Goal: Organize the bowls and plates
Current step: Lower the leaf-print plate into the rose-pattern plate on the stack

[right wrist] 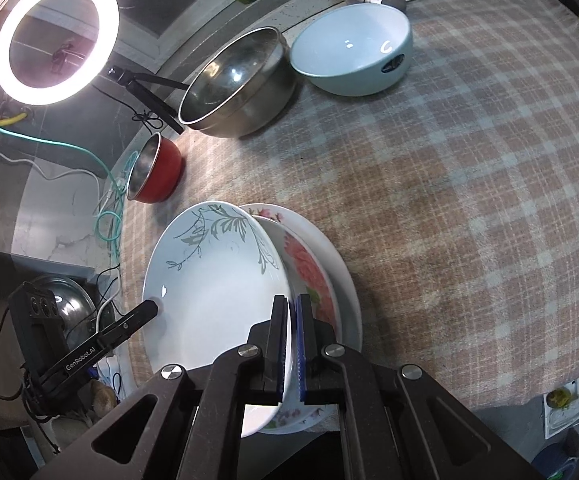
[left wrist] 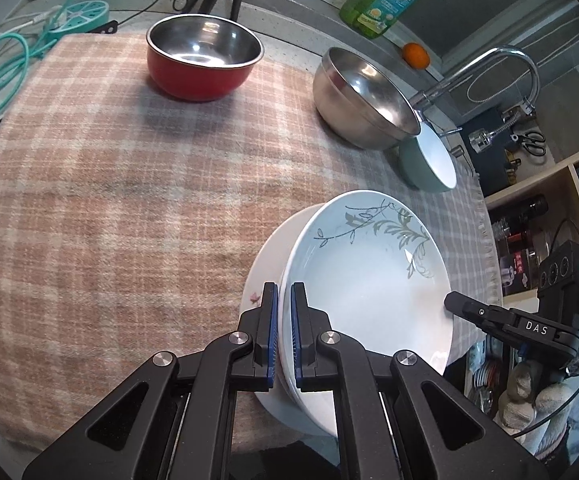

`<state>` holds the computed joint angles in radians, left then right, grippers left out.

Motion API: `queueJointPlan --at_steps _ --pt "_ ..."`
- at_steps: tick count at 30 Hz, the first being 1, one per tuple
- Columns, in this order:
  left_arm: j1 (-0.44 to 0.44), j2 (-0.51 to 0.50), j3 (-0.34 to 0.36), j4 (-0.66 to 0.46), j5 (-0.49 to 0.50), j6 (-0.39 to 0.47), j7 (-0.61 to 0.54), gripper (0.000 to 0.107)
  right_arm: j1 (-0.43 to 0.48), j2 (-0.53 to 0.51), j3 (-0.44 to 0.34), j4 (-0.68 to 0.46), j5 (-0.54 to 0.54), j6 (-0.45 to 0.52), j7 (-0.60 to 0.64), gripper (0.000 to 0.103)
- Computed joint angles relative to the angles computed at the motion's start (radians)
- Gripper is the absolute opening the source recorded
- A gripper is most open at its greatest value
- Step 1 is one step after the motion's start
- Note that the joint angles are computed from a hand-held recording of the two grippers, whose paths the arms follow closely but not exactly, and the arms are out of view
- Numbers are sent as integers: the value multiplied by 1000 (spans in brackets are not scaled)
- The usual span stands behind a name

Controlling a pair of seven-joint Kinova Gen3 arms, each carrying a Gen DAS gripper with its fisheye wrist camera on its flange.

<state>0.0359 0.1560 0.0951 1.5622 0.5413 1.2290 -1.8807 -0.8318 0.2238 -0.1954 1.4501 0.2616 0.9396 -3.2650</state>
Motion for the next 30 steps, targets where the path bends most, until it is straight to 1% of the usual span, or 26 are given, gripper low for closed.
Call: queueJointPlan --at_steps 4,17,30 --pt "7 -2 3 5 -6 -2 1 4 -1 -13 -3 25 -1 -12 -15 4" --pt "22 -6 4 22 -29 -14 10 4 0 -15 -12 40 -7 -22 -27 4" --pt "29 -9 7 33 -30 -31 6 4 -1 -6 -8 48 -12 -30 -28 4"
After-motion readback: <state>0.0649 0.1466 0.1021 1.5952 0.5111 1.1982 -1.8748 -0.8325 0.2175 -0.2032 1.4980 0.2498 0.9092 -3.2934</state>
